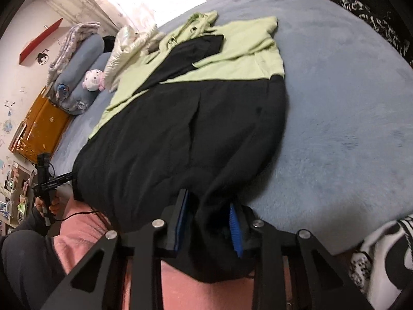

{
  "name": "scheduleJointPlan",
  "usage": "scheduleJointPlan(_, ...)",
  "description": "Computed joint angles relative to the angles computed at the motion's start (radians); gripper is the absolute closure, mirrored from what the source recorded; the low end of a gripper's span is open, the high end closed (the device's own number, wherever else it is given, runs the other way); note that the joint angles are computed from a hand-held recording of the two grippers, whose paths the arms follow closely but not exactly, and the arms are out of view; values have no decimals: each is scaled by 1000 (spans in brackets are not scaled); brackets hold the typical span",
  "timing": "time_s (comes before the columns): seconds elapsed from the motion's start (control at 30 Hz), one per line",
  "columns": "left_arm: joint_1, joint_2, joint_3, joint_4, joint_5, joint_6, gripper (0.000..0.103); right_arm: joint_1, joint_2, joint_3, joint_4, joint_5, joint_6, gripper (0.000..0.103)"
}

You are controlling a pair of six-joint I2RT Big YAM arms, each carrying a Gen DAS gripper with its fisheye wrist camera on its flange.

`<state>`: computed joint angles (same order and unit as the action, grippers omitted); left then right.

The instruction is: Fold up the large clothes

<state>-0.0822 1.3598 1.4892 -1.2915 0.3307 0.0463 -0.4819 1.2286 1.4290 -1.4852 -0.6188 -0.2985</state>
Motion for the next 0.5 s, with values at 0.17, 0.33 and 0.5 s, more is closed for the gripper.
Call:
scheduleJointPlan(0.17, -25, 28, 35, -44, 29, -16, 95, -3, -5, -10, 25, 1, 32, 79)
scheduleJointPlan(0.33, -32, 24, 44, -25, 68, -111, 102, -22, -44, -12, 38, -29, 65, 95)
scheduleJointPlan(0.5, -31, -30, 40, 31, 119, -193, 103, -37, -88, 2, 43, -72, 93, 98)
